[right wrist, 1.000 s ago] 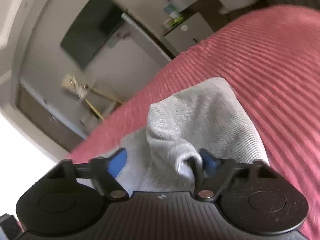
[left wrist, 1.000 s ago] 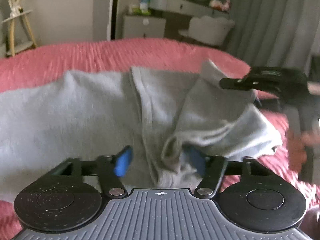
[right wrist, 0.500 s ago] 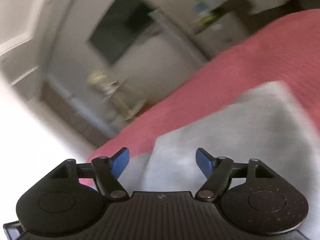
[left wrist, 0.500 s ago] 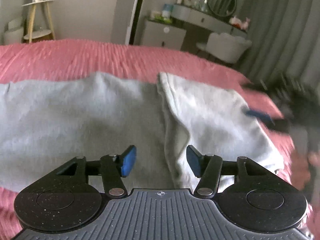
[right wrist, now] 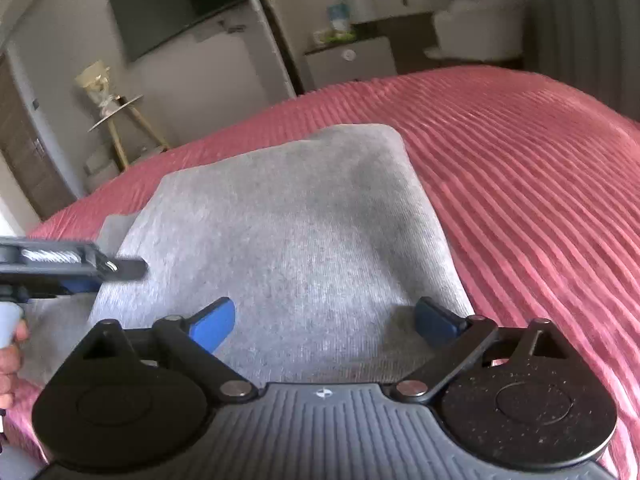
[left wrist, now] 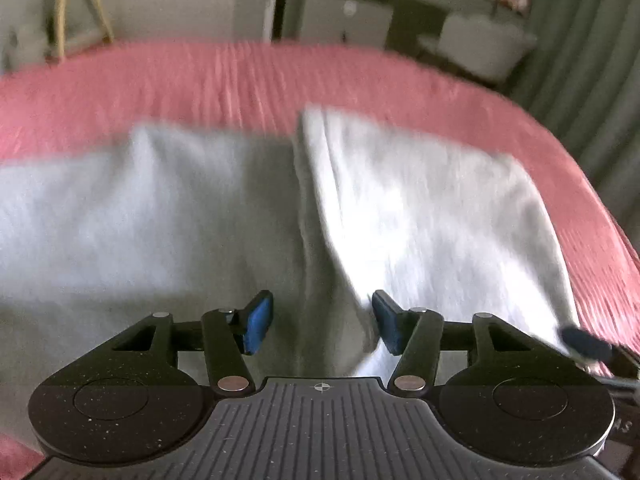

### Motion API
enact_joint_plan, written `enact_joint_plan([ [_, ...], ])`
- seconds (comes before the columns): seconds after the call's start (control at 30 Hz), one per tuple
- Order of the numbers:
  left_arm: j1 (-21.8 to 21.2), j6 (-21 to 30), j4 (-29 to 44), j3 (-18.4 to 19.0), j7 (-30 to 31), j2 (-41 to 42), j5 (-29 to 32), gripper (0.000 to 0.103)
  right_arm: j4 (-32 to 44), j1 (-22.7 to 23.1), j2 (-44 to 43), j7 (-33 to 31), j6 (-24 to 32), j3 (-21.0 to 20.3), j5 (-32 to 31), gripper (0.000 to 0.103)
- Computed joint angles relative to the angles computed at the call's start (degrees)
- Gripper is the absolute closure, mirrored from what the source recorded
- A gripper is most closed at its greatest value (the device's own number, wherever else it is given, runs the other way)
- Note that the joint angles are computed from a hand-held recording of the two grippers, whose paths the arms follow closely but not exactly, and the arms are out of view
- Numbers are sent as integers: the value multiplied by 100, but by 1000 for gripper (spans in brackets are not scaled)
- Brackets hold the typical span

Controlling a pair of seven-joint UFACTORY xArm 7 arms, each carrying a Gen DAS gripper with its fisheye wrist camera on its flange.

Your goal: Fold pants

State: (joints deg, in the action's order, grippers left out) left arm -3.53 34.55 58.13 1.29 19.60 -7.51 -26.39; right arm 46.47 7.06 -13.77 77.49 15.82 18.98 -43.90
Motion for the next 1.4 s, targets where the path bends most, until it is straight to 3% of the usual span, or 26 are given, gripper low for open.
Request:
enact_joint_plan([
  [0.03, -109, 273, 54, 172, 111, 54, -336, 48, 3, -27, 18, 26, -18, 25, -84, 6],
  [0.1, -26, 198, -19, 72, 345, 28, -522, 49, 18, -100, 97, 169, -94, 24, -234, 6],
  [0.23, -6, 318, 0, 106, 600, 2, -684, 69, -36, -170, 79, 521, -234, 15, -370, 6],
  [0.43, 123, 657, 75, 196, 865, 5, -1137, 75, 92, 159, 136, -256, 67, -181, 123, 6],
  [0.53, 175, 832, 45, 215, 940, -53, -1118, 68, -232, -22, -254, 325, -336, -161, 183, 6],
  [0.6, 182, 925, 2, 210, 986, -132, -1111, 60, -563, -78, -607, 580, -703, -250, 698, 6],
  [0.67, 149, 1084, -18, 236, 1179, -165, -1237, 39, -978, -102, -967, 840, -1208, -338, 1179, 6],
  [0.7, 129, 1146, -34, 244, 1292, -176, -1323, 35, -1215, -29, -1136, 922, -1480, -428, 1411, 6],
  [0.77, 115, 1040, -97, 177, 1260, -209, -1247, 34, -1517, 531, -1330, 793, -1555, -862, 1895, 6],
  [0.8, 99, 957, -136, 157, 1250, -233, -1245, 38, -1623, 713, -1421, 768, -1495, -972, 2094, 6],
  [0.83, 83, 867, -166, 138, 1223, -250, -1221, 52, -1762, 871, -1474, 748, -1622, -1099, 2284, 6],
  [0.87, 83, 819, -156, 114, 1089, -234, -1129, 74, -1859, 1044, -1462, 743, -1776, -1255, 2491, 6],
  [0.9, 78, 838, -136, 137, 1031, -211, -1160, 83, -1942, 1119, -1441, 786, -1940, -1342, 2679, 6],
  [0.93, 72, 1034, -55, 225, 1079, -156, -1370, 84, -1981, 1144, -1412, 778, -2067, -1388, 2805, 6],
  [1.1, 201, 1210, 8, 297, 979, -139, -1746, 87, -2099, 455, -1140, 822, -3031, -811, 3316, 6],
  [1.27, 200, 1086, -36, 319, 1055, -311, -2037, 88, -2034, 751, -546, 713, -3715, -1076, 3786, 6],
  [1.33, 202, 1106, -35, 340, 1037, -363, -2030, 88, -2048, 550, -490, 491, -3916, -790, 4238, 6],
  [1.4, 226, 1217, -11, 374, 897, -369, -1976, 88, -2081, -160, -688, -17, -3758, 138, 5183, 6],
])
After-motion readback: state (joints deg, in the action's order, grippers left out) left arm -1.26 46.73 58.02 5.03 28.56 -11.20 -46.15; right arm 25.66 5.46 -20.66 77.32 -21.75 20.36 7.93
